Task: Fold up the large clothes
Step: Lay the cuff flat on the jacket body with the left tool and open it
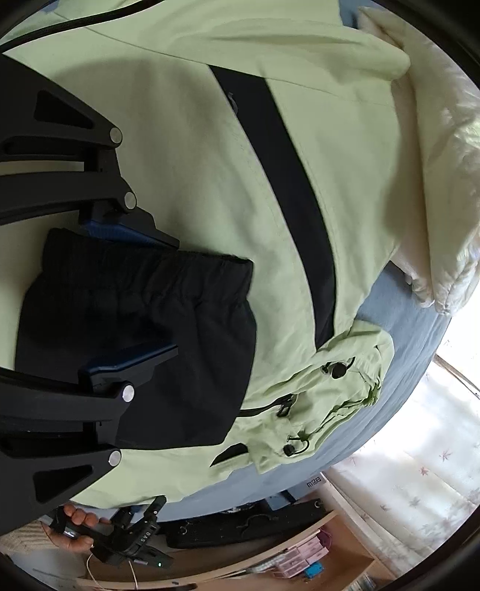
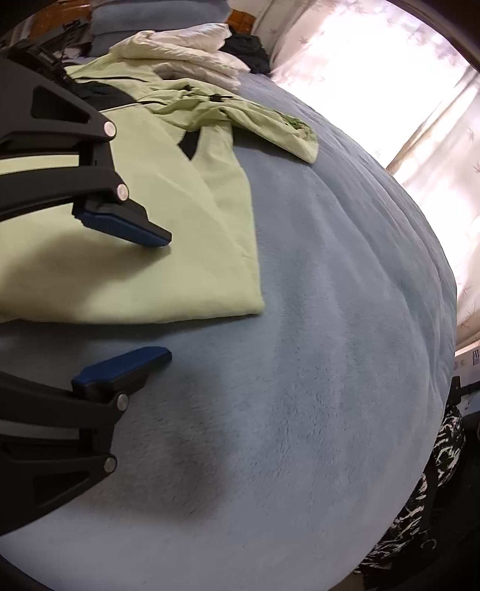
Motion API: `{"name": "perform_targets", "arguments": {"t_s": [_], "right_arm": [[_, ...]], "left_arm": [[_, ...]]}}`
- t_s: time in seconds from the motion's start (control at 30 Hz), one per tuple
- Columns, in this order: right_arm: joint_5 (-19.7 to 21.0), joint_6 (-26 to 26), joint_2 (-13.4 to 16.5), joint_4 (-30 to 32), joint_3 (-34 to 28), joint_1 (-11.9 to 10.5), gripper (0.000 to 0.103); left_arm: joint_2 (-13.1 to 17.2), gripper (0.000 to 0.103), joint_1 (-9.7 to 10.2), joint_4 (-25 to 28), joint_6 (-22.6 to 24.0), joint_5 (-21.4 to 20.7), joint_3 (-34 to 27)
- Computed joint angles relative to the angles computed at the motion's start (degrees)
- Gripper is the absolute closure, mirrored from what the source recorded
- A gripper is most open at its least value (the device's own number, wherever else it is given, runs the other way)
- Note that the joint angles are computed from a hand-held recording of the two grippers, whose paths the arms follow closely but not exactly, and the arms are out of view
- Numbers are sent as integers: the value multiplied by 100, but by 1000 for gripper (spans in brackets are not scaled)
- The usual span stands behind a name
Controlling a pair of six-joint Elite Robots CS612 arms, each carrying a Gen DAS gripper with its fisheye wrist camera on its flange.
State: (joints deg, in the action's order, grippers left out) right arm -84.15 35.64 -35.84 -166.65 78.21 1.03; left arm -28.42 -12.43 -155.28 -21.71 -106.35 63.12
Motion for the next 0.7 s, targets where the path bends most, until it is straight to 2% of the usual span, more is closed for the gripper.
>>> {"name": "perform_targets", "arguments": {"t_s": [0.03, 0.07, 0.13, 0.2, 0.23, 0.3, 0.33, 0.37, 0.4, 0.43, 0.5, 0.6, 0.7], "right_arm": [[-55, -177, 15, 76, -66, 22, 97], [-349, -386, -15, 135, -89, 64, 102], [-641, -572, -52, -274, 10, 90, 102], [-670, -440, -42, -199, 19, 64, 102], [-678, -460, -24, -122, 4, 63, 101], [-673, -496, -34, 40, 20, 69, 97], [-478, -366, -72, 28, 93, 38, 95], [-217, -238, -117, -27, 185, -5, 89], [43, -159, -184, -148, 327, -50, 77], [220, -138, -256, -303, 478, -78, 72], [336, -248, -382, -444, 714, -78, 56], [467, -627, -663, -594, 1227, -63, 54], [720, -855, -789, -664, 1527, -62, 54]], "left_arm": [[-7, 84, -36, 3, 113, 102, -10], [-14, 93, -76, -16, 321, 175, -22], [-23, 93, -159, -65, 618, 394, -42], [-31, 92, -239, -87, 720, 673, -11], [-26, 87, -254, 47, 673, 765, -38], [20, 83, -201, 232, 342, 571, -122], [26, 82, -164, 202, 216, 429, -128], [31, 81, -123, 200, 99, 265, -135], [23, 78, -89, 243, 54, 139, -134], [14, 75, -73, 271, 78, 86, -121], [-54, 70, -57, 314, 285, 78, -15], [-142, 65, -56, 312, 511, 26, 160], [-234, 65, -112, 227, 755, 202, 348]]}}
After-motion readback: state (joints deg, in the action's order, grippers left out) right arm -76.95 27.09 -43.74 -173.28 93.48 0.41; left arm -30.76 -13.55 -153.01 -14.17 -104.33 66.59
